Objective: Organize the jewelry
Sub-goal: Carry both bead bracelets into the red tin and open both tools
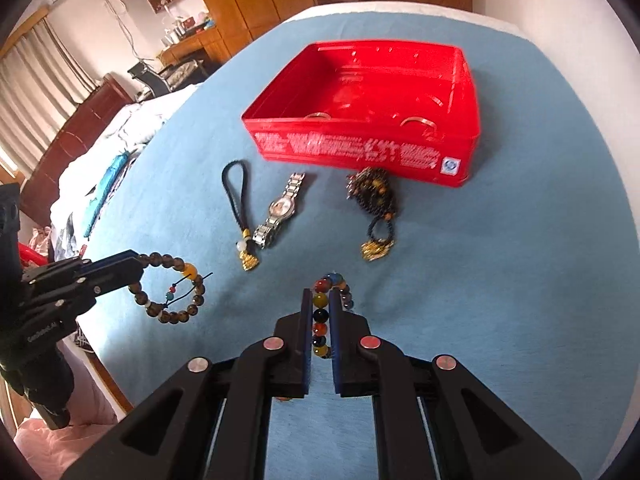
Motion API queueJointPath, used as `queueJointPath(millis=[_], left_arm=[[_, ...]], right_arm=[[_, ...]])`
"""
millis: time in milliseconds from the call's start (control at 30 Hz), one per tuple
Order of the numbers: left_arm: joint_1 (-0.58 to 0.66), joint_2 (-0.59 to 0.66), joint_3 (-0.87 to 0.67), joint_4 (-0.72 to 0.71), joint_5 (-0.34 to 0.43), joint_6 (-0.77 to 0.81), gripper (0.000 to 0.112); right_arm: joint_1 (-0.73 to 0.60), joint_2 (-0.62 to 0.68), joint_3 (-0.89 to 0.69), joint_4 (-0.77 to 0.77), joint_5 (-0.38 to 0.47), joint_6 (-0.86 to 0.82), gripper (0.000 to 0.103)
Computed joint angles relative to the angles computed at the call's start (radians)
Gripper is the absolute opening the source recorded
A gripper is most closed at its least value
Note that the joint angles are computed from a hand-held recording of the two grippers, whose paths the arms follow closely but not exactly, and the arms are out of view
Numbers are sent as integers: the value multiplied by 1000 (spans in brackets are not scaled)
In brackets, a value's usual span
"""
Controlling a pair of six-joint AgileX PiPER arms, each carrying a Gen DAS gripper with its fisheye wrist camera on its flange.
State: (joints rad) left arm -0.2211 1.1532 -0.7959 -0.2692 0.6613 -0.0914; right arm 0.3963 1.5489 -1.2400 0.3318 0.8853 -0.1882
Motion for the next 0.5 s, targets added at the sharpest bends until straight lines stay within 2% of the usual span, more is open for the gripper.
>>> queueJointPath(millis=[233,500], left_arm=[[-41,31,-79,71,1,-66,10],[-49,172,-289,123,45,-88,10]], right_arm=[[-32,0,-66,-11,26,7,7],[-43,57,-235,-31,75,21,7]])
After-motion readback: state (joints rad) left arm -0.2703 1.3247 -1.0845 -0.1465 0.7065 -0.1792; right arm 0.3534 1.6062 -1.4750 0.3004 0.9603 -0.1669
